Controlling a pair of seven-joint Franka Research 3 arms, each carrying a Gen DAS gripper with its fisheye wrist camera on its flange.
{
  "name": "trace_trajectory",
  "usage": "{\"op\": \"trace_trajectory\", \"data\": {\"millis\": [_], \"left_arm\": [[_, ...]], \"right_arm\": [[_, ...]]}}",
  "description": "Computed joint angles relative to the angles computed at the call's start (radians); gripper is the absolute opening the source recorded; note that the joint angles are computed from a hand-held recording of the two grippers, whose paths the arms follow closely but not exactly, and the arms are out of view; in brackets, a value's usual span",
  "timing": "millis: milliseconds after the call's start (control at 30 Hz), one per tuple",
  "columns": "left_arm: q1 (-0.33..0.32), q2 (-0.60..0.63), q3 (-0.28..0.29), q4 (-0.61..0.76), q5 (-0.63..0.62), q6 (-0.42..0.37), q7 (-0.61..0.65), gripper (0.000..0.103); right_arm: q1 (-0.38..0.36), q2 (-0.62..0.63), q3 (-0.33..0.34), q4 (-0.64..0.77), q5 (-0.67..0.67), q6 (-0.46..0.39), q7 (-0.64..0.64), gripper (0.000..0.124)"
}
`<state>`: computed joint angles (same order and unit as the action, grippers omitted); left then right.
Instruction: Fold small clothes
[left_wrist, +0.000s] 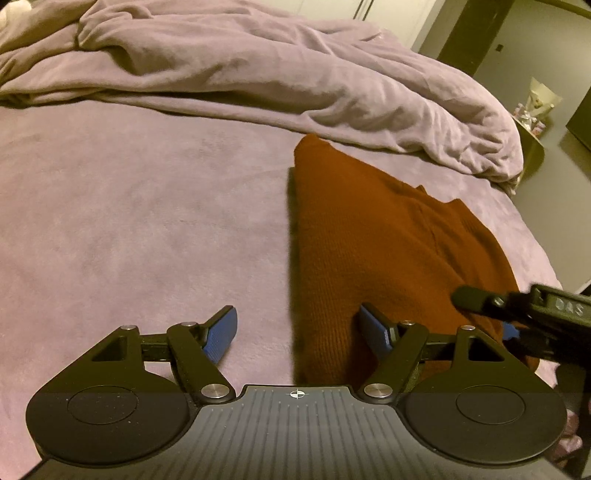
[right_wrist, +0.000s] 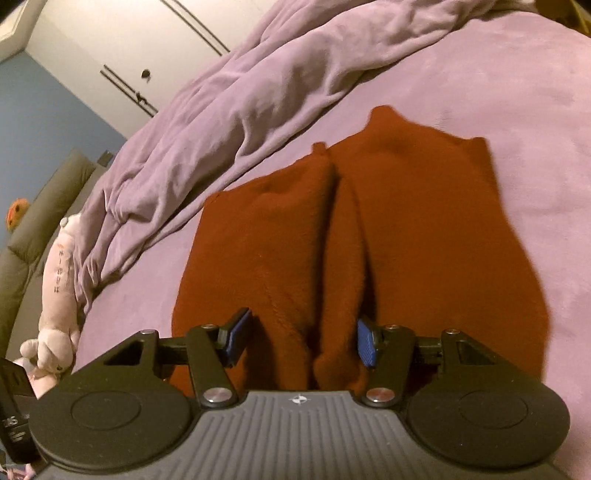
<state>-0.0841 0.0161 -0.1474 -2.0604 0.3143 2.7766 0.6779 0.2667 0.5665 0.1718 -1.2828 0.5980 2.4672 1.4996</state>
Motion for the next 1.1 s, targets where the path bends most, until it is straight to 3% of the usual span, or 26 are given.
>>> {"op": "trace_trajectory", "data": {"millis": [100,167,233,300,333,400,500,567,667,733,800,833,867,933,1000,1100], "left_arm": [[-0.001,0.003,0.0,0.005,0.011,-0.006,-0.005,0.078],[-0.002,0.004,0.0,0.008,0.019,-0.009,-0.008,0.078],[-0.002,-0.004,0.001,0.004,0.039,-0.011,-0.023,0.078],[-0.004,-0.021,-0.002,-0.001,0.074,-0.024,-0.049,0.078],[-0.005,-0.037,-0.004,-0.009,0.086,-0.029,-0.054,0.079],[-0.006,-0.065,-0.009,-0.031,0.1,-0.015,-0.058,0.081],[-0.018,-0.072,-0.021,-0.025,0.083,-0.057,-0.03,0.081],[-0.029,-0.059,-0.025,-0.021,0.045,-0.057,0.005,0.081],[-0.048,-0.016,-0.034,0.01,-0.037,-0.085,0.061,0.081],[-0.058,0.013,-0.04,0.034,-0.097,-0.105,0.102,0.081],[-0.066,0.025,-0.041,0.043,-0.088,-0.106,0.098,0.081],[-0.07,0.027,-0.04,0.046,-0.065,-0.109,0.085,0.081],[-0.072,0.027,-0.039,0.048,-0.054,-0.113,0.077,0.081],[-0.073,0.026,-0.038,0.043,-0.059,-0.102,0.072,0.081],[-0.076,0.029,-0.039,0.042,-0.056,-0.097,0.053,0.082],[-0.088,0.05,-0.041,0.063,-0.015,-0.107,0.027,0.083]], "right_arm": [[0.032,0.055,-0.014,0.088,-0.051,-0.024,0.027,0.06],[0.067,0.083,-0.044,0.141,-0.128,-0.043,0.051,0.053],[0.111,0.107,-0.084,0.195,-0.237,-0.063,0.066,0.019],[0.16,0.118,-0.127,0.241,-0.367,-0.073,0.062,0.016],[0.177,0.098,-0.143,0.223,-0.417,-0.038,0.043,0.015],[0.213,0.011,-0.181,0.092,-0.525,0.157,-0.003,0.015],[0.323,-0.09,-0.34,-0.1,-0.753,0.422,0.114,0.015],[0.357,-0.106,-0.42,-0.147,-0.859,0.454,0.228,0.015],[0.289,-0.075,-0.381,-0.123,-0.844,0.317,0.245,0.015],[0.211,-0.043,-0.3,-0.086,-0.774,0.199,0.154,0.019],[0.177,-0.074,-0.267,-0.139,-0.772,0.257,0.151,0.024],[0.177,-0.089,-0.273,-0.148,-0.776,0.259,0.17,0.038],[0.18,-0.109,-0.283,-0.163,-0.781,0.264,0.201,0.043],[0.142,-0.178,-0.246,-0.246,-0.727,0.323,0.214,0.046],[0.086,-0.257,-0.181,-0.349,-0.613,0.37,0.188,0.048],[-0.003,-0.375,-0.074,-0.505,-0.335,0.384,0.099,0.05]]}}
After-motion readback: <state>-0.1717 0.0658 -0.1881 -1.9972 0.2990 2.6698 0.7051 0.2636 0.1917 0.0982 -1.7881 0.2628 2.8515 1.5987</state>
